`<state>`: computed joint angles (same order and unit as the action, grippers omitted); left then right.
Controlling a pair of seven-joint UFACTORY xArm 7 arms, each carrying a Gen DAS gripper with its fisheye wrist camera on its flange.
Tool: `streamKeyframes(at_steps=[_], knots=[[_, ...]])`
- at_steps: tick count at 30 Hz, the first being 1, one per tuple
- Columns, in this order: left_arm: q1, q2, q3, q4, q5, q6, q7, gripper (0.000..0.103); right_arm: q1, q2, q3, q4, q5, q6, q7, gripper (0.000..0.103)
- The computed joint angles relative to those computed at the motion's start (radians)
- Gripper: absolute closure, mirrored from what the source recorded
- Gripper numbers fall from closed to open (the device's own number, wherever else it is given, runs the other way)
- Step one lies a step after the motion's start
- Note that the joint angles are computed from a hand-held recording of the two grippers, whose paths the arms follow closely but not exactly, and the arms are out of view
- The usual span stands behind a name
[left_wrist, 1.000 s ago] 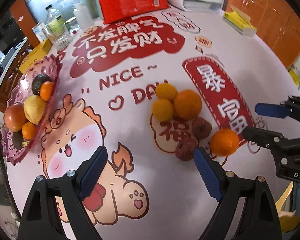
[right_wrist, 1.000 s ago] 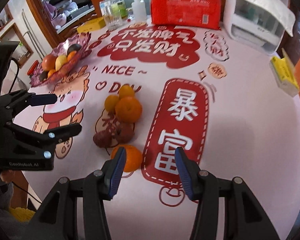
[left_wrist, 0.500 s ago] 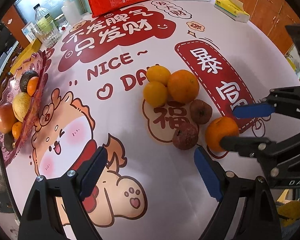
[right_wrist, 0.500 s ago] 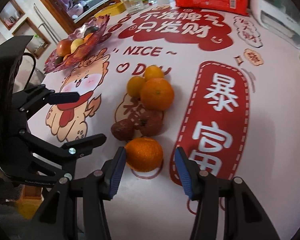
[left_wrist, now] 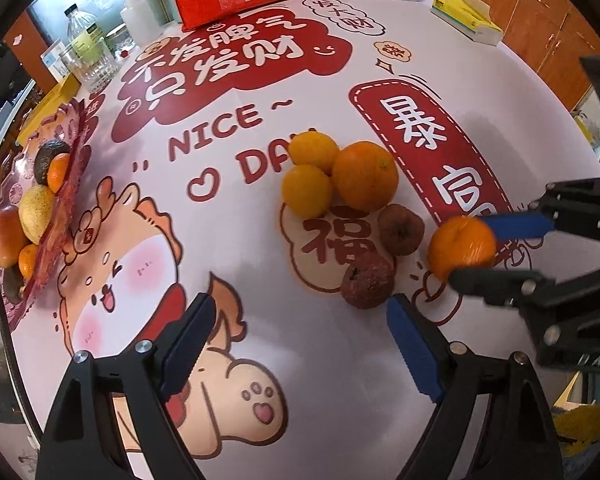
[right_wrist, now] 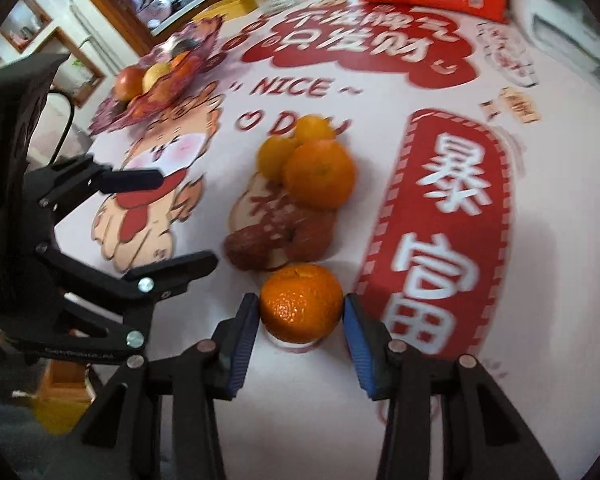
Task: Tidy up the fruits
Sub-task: 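Grasp a brown date with the left tool while the right tool grasps a mandarin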
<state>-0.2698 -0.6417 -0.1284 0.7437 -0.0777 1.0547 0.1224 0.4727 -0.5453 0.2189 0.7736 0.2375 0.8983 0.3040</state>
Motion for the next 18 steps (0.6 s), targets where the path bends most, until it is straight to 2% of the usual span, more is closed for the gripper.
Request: streamKeyframes(at_steps=[2,12,14,18], knots=[[-0.004,0.016,-0.006,0.005,-0.007,-0.001,-0.011,0.028,-0.017,-0.018,-0.001,-0.007,-0.018,0.013,0.016,0.060],[-0.036,0.089,-0.001,0.038,-0.085,-0.003,-0.049,0.045,-0.033,-0.046,-0.004,-0.026,-0.036,0.027,0.035,0.060],[-0.044,0.094,0.005,0.041,-0.103,0.001,-0.045,0.054,-0.032,-0.052,-0.005,-0.030,-0.037,0.029,0.032,0.060],[-0.051,0.114,0.010,0.049,-0.132,0.012,-0.047,0.064,-0.032,-0.060,-0.006,-0.032,-0.040,0.031,0.028,0.060]])
